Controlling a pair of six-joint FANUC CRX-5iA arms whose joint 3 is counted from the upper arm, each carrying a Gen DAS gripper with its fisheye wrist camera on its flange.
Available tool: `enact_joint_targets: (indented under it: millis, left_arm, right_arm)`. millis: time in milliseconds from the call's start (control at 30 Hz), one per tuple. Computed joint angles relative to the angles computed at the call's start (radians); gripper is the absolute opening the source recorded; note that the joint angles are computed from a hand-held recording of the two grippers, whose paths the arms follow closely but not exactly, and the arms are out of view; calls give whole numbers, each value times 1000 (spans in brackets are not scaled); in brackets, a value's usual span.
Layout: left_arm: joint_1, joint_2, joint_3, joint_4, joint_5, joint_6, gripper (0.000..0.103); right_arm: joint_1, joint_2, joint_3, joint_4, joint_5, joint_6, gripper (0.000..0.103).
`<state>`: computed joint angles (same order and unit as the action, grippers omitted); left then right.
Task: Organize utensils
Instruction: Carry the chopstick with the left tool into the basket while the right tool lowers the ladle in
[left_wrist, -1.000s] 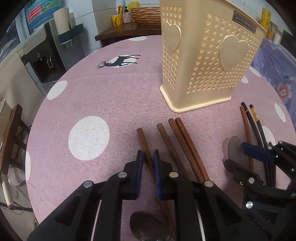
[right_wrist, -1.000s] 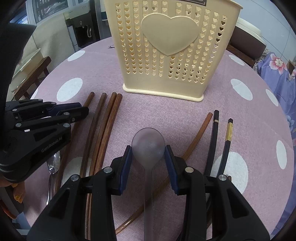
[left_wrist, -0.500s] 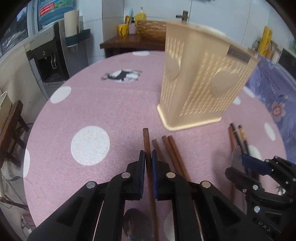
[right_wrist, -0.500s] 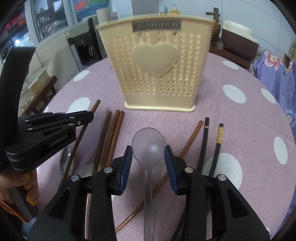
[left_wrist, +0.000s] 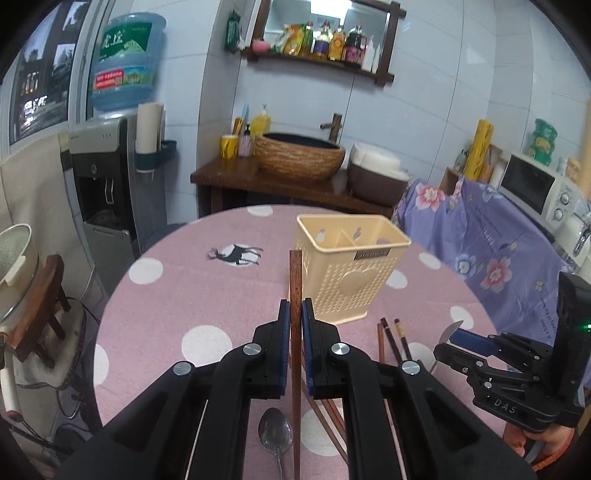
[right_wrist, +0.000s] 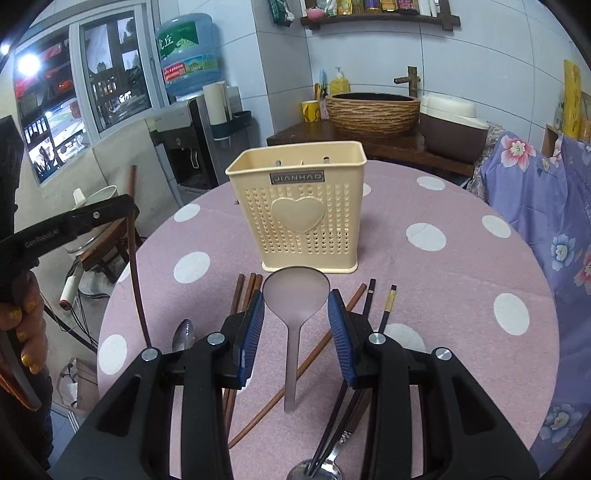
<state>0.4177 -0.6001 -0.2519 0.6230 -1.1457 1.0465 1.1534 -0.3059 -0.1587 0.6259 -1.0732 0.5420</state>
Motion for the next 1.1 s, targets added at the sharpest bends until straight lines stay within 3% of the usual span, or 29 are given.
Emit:
enact_joint_targets:
  millis: [533, 800, 1000, 1100]
  left_arm:
    - [91, -47, -30, 116, -10, -103, 8]
    - [90, 7, 61, 164, 12, -94, 8]
    - [-42, 142, 264, 157, 181, 12, 8]
    - [-122, 211, 356, 76, 256, 93, 8]
  right_arm:
    - [20, -16, 6, 17, -29, -19, 36]
    - [-18, 5, 81, 14, 5, 45, 36]
    - [-90, 101, 259, 119, 61, 68, 36]
    - [-135, 174, 357, 161, 80, 64, 36]
